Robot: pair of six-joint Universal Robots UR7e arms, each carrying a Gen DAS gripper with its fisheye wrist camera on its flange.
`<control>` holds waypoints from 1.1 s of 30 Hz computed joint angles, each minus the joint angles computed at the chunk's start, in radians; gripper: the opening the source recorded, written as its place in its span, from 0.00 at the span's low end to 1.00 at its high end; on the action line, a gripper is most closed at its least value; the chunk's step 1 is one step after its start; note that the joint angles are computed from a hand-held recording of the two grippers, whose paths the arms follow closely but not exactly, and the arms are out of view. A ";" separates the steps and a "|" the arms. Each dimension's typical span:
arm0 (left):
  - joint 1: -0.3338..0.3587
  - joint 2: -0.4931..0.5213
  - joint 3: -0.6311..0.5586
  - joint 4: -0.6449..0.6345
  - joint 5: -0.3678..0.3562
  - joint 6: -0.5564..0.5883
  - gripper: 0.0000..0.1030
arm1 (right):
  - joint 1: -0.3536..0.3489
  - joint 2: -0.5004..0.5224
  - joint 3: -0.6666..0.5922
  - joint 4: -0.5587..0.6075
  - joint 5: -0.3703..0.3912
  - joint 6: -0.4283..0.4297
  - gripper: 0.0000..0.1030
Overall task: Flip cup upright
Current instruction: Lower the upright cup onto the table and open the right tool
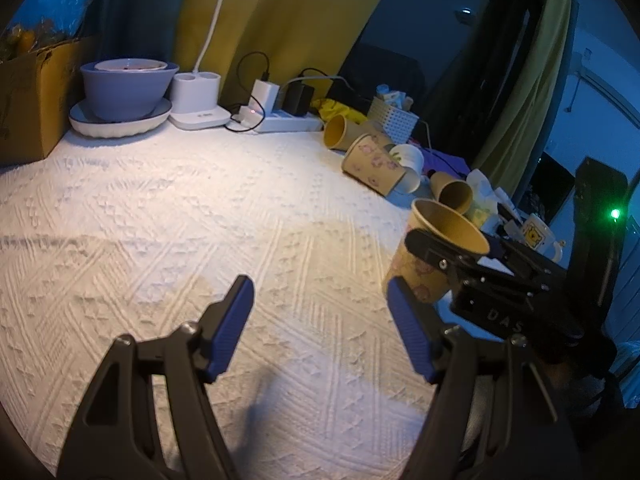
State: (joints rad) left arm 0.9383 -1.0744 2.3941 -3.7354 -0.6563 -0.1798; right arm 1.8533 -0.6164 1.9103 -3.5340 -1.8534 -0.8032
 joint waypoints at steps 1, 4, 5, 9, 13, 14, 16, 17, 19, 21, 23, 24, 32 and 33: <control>0.000 0.000 -0.001 0.001 0.001 0.001 0.68 | -0.001 -0.003 0.004 0.001 0.000 0.001 0.67; -0.001 0.005 -0.004 0.000 0.005 0.006 0.68 | -0.004 -0.009 0.012 0.002 0.000 0.004 0.67; -0.001 0.007 -0.005 0.000 0.008 0.008 0.68 | -0.005 -0.011 0.015 0.003 0.001 0.005 0.67; -0.002 0.011 -0.008 0.000 0.014 0.010 0.68 | -0.008 -0.017 0.023 0.002 0.001 0.012 0.68; -0.003 0.015 -0.009 -0.003 0.020 0.016 0.68 | -0.013 -0.019 0.023 0.010 -0.008 0.022 0.68; -0.002 0.016 -0.011 -0.001 0.022 0.017 0.68 | -0.014 -0.021 0.025 0.012 -0.007 0.024 0.69; -0.002 0.017 -0.012 0.001 0.025 0.018 0.68 | -0.014 -0.023 0.028 0.009 -0.007 0.024 0.69; -0.001 0.017 -0.013 0.007 0.025 0.017 0.68 | -0.014 -0.024 0.030 0.006 -0.007 0.024 0.72; -0.001 0.017 -0.017 0.016 0.028 0.017 0.68 | -0.016 -0.030 0.034 0.008 0.000 0.027 0.75; -0.003 0.018 -0.017 0.020 0.033 0.017 0.68 | -0.017 -0.036 0.038 0.013 0.002 0.032 0.75; -0.008 0.021 -0.018 0.025 0.044 0.020 0.68 | -0.016 -0.035 0.037 0.012 0.002 0.032 0.75; -0.012 0.022 -0.016 0.024 0.050 0.022 0.68 | -0.016 -0.038 0.040 0.012 0.003 0.033 0.75; -0.051 0.034 -0.004 0.001 0.109 0.032 0.69 | -0.008 -0.079 0.079 0.002 0.016 0.036 0.76; -0.056 0.033 -0.001 -0.001 0.115 0.033 0.69 | -0.007 -0.084 0.083 0.003 0.017 0.037 0.76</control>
State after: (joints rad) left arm 0.8821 -1.0417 2.3934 -3.7366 -0.5410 -0.1471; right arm 1.8466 -0.7005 1.9936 -3.5313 -1.8362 -0.7666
